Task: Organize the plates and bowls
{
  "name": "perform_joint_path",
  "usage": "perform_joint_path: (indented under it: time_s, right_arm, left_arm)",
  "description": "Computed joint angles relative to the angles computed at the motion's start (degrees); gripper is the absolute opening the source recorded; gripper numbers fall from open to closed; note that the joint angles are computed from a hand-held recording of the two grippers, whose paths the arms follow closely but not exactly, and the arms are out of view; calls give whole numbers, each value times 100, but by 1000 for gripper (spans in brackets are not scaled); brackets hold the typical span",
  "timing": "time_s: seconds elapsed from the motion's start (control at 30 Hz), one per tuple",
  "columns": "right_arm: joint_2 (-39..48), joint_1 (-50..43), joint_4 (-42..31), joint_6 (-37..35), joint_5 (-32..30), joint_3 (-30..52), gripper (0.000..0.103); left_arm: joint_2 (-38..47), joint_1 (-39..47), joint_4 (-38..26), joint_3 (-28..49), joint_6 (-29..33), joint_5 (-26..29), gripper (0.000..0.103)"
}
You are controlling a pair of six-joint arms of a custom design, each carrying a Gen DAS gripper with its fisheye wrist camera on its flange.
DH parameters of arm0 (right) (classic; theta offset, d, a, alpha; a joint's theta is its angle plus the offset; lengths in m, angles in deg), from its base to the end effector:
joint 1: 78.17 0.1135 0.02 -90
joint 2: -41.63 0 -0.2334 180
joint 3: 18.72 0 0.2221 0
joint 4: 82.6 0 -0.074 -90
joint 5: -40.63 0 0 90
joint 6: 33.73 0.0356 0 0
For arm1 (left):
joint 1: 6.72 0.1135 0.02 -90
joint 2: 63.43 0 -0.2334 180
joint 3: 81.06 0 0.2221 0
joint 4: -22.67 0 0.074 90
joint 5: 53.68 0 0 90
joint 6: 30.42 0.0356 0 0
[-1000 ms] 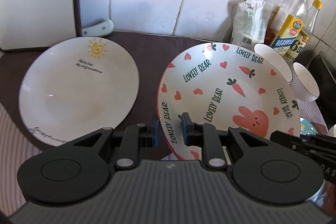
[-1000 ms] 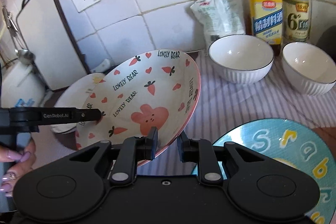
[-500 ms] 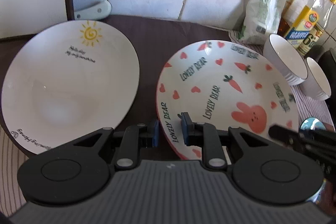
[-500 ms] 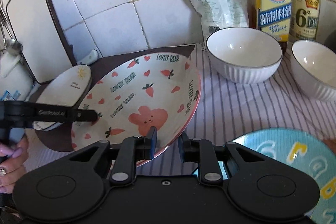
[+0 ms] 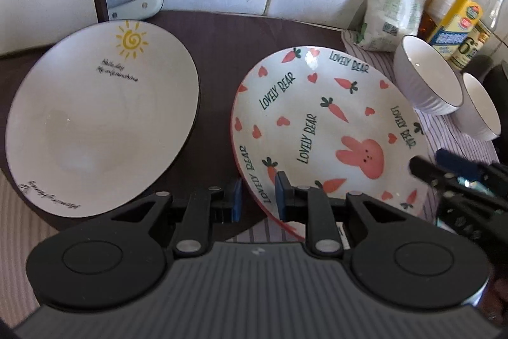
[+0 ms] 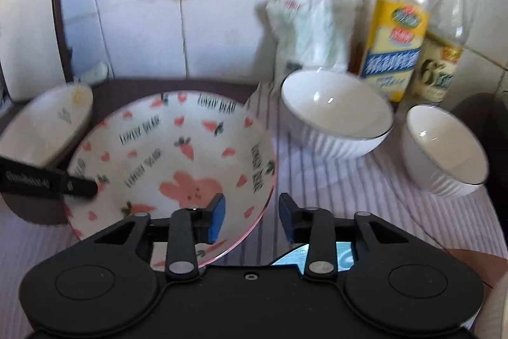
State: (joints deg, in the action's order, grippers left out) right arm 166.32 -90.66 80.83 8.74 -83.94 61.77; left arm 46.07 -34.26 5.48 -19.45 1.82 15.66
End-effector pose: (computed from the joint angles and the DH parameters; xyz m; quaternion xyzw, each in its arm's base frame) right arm 0.3583 -0.0587 0.0604 -0.3496 0.8585 0.1285 0.3524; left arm 0.2648 -0.1239 0.0714 -0.2878 0.9173 -0.0150 0.2747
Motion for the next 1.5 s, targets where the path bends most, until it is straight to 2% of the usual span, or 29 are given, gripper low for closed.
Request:
perform_joint_path:
  time_s: [0.07, 0.13, 0.23, 0.27, 0.3, 0.33, 0.5, 0.67, 0.83, 0.93, 1.07, 1.17, 1.33, 1.5]
  right_arm:
    - [-164, -252, -489, 83, -435, 137, 51]
    - [-375, -515, -899, 24, -783, 178, 53]
    - [-711, -834, -1424, -288, -976, 181, 56]
    - [-816, -1004, -1650, -446, -1118, 214, 60]
    - [-859, -1141, -1848, -566, -1259, 287, 69]
    - [-946, -1279, -1975, -616, -1368, 292, 70]
    - [-1101, -1965, -3267, -1178, -1645, 841, 71]
    - [-1131, -2726, -4699, -2154, -2072, 1451, 71]
    - [-779, -3353, -6320, -3273, -2168, 2482, 71]
    - [-496, -3621, -6907, -3781, -2099, 2969, 70]
    - [-149, -3893, -7075, -4007, -2046, 3321, 70]
    - [263, -4092, -7270, -4407, -2237, 3558, 70]
    - [456, -4083, -6561, -3977, -1978, 3341, 70]
    - [947, -3988, -6117, -3605, -1719, 3494, 70]
  left_arm:
    - [-249, -106, -286, -17, 15, -114, 32]
    - [-549, -199, -620, -17, -37, -123, 35]
    - [-957, -364, -1099, 52, -137, -166, 41]
    - [-1093, -464, -1327, 120, -198, -235, 44]
    - [-1207, -578, -1622, 237, -265, -302, 45]
    - [-1282, -695, -1962, 399, -332, -354, 50]
    - [-1462, -1324, -3194, 1126, -569, -616, 60]
    - [-1435, -2054, -3852, 1855, -623, -1211, 71]
    - [-1152, -2491, -4196, 2715, -525, -1347, 78]
    - [-894, -2689, -4315, 3181, -538, -1368, 81]
    - [-466, -2885, -4357, 3688, -492, -1263, 81]
    - [-201, -2973, -4251, 3833, -595, -1231, 81]
    - [149, -2990, -3767, 3731, -681, -1042, 81]
    - [426, -2913, -3175, 3435, -830, -984, 81]
